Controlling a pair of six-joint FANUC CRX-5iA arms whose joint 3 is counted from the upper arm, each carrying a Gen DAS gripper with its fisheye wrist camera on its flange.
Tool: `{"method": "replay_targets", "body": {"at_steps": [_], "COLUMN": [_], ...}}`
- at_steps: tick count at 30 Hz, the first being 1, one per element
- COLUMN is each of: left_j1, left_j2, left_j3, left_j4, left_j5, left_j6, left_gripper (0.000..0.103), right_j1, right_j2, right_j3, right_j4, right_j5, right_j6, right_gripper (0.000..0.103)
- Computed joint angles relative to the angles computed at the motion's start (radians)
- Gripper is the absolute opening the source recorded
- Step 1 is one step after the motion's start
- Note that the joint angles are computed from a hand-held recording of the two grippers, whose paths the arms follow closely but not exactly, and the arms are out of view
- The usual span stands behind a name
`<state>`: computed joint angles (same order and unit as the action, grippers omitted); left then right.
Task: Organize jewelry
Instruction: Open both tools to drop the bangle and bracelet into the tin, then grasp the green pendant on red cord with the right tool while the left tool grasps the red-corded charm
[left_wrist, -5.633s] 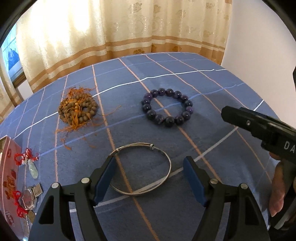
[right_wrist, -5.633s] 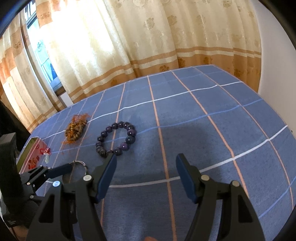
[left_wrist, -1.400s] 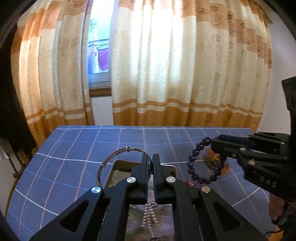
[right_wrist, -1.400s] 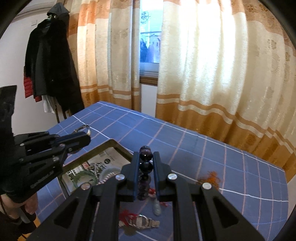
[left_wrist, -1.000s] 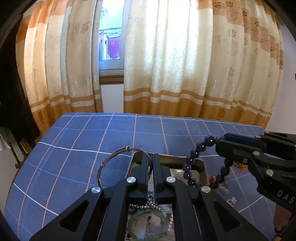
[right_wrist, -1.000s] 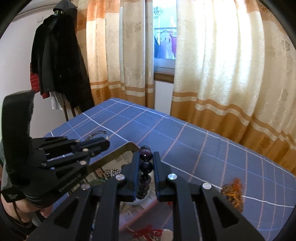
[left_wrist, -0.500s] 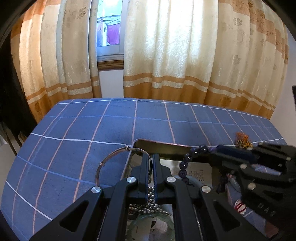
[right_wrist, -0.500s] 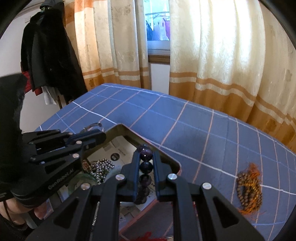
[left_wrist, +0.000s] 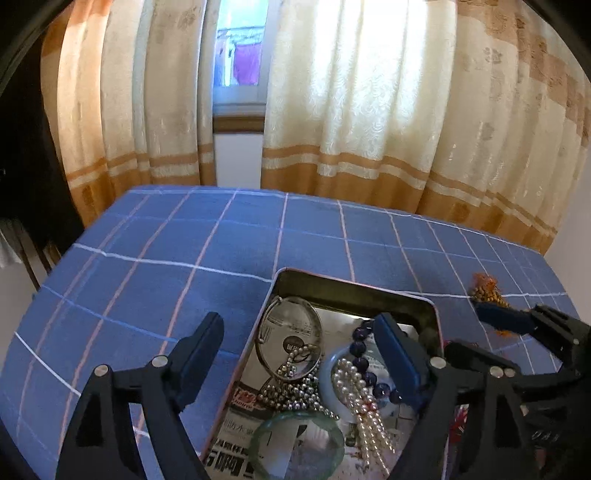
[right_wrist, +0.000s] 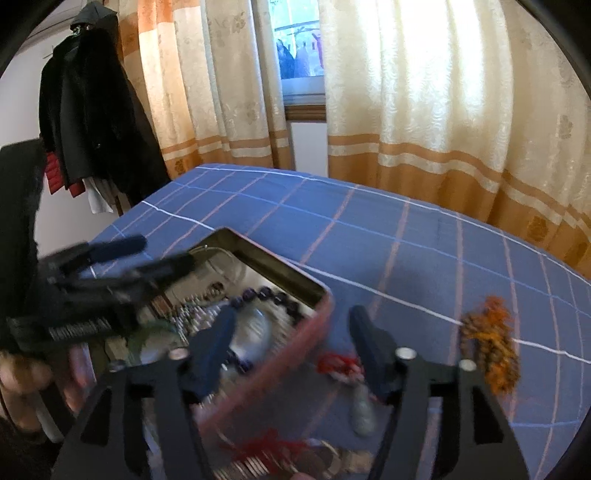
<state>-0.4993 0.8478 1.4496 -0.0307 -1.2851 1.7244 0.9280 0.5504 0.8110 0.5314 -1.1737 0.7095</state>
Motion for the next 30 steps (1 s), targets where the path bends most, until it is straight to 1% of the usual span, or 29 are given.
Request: {"method": "replay_targets", "body": {"at_steps": [1, 3, 5, 6, 7, 10, 11, 13, 15, 18, 20, 21, 24, 26, 30], "left_j1": [-0.007, -0.023, -0.032, -0.037, -0.045, -0.073, -0.080, -0.091, -0.101, -0.112, -0.113, -0.114, -0.127, -0.126, -0.120], "left_j2": [-0.019, -0.083, -0.164, -0.179, -0.205, -0.262, -0.289, -0.331, -0.353, -0.371, -0.371, -0.373, -0.364, -0.350, -0.303], "left_j3": [-0.026, -0.125, -0.269, -0.296, -0.342, -0.440, -0.491, -0.568, -0.605, -0.631, -0.629, -0.630, -0.606, -0.586, -0.510], "left_j4": [-0.017, -0.059, -0.048, -0.044, -0.041, -0.067, -0.066, -0.075, -0.096, -0.139, -0.148, -0.152, -0.169, -0.164, -0.197], "left_j5": [0.009, 0.058, 0.148, 0.166, 0.197, 0.253, 0.283, 0.320, 0.337, 0.331, 0.325, 0.324, 0.318, 0.312, 0.253], "left_j6": [0.002, 0.024, 0.024, 0.025, 0.023, 0.037, 0.041, 0.056, 0.075, 0.098, 0.111, 0.116, 0.104, 0.106, 0.156], "left_gripper": [0.083, 0.083, 0.083, 0.083, 0.083, 0.083, 0.083, 0.083, 0.083, 0.083, 0.083, 0.083, 0.083, 0.083, 0.083], "right_j1": [-0.001, 0.001, 0.002, 0.004, 0.007, 0.017, 0.022, 0.030, 0.037, 0.048, 0.053, 0.055, 0.045, 0.025, -0.009], "right_j2": [-0.020, -0.096, -0.143, -0.171, -0.187, -0.237, -0.251, -0.269, -0.280, -0.285, -0.274, -0.272, -0.263, -0.234, -0.154], "right_j3": [-0.032, -0.152, -0.223, -0.264, -0.287, -0.367, -0.390, -0.419, -0.438, -0.450, -0.438, -0.437, -0.429, -0.382, -0.258], "right_j4": [0.004, 0.036, 0.063, 0.073, 0.080, 0.105, 0.110, 0.110, 0.105, 0.083, 0.074, 0.076, 0.077, 0.046, -0.025], "right_j5": [0.009, 0.023, 0.020, 0.019, 0.016, 0.006, 0.004, 0.002, 0.006, 0.014, 0.006, 0.003, 0.012, 0.001, -0.029], "right_j6": [-0.012, -0.068, -0.111, -0.131, -0.145, -0.188, -0.200, -0.212, -0.212, -0.187, -0.159, -0.157, -0.162, -0.130, -0.037], "right_gripper": [0.071, 0.071, 0.071, 0.071, 0.071, 0.071, 0.071, 0.071, 0.071, 0.071, 0.070, 0.068, 0.068, 0.068, 0.068]}}
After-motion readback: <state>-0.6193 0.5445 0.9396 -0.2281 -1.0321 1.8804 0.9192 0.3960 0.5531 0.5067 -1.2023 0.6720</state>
